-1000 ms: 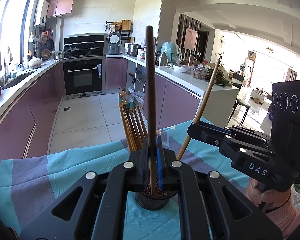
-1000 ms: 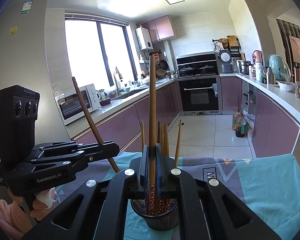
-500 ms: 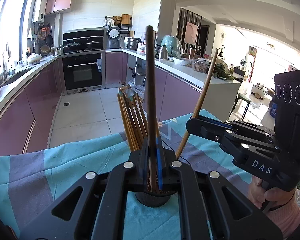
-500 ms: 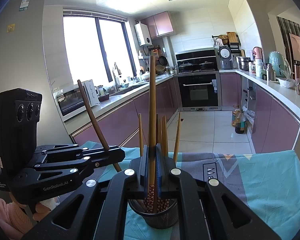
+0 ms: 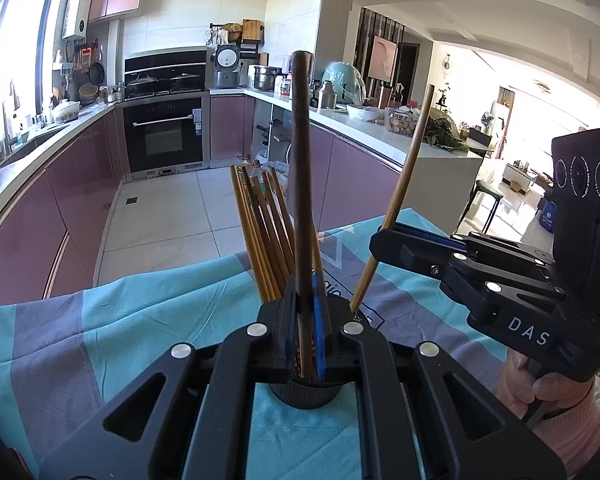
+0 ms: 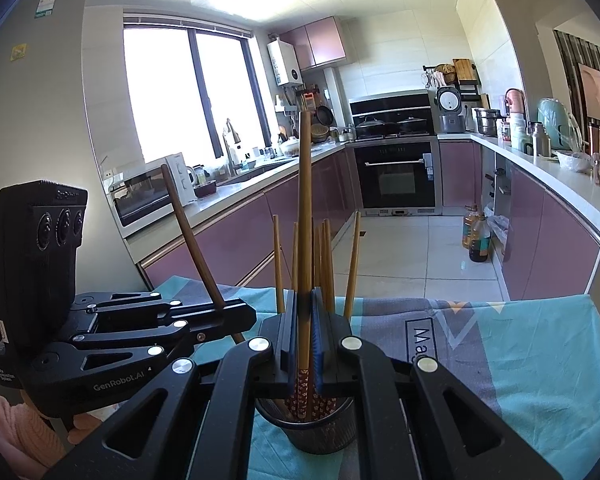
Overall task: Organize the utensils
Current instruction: 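Lower the chopstick into the mesh cup with the left tool while the right tool inserts its own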
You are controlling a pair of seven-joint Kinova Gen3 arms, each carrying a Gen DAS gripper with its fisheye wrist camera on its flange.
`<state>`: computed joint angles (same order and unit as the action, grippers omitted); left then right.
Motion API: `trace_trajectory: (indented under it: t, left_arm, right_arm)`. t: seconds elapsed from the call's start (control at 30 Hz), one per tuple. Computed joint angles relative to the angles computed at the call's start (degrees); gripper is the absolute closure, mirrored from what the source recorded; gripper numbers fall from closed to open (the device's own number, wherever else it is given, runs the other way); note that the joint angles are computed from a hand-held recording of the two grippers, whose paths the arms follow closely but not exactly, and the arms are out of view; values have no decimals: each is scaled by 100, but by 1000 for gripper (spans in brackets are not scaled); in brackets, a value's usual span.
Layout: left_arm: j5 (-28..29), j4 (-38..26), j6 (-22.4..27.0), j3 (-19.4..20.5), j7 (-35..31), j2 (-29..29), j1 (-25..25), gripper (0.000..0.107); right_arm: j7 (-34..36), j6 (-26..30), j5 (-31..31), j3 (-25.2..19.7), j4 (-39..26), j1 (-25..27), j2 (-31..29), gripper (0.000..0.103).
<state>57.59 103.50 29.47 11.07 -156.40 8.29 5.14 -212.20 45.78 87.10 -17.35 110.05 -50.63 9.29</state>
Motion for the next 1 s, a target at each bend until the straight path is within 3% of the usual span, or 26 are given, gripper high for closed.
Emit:
trace_trajectory:
  t: [1.0]
  left_arm:
    - [-397, -162, -80, 211, 398, 318, -74, 100]
  right_arm:
    - [520, -294, -444, 160, -186, 48, 156, 97]
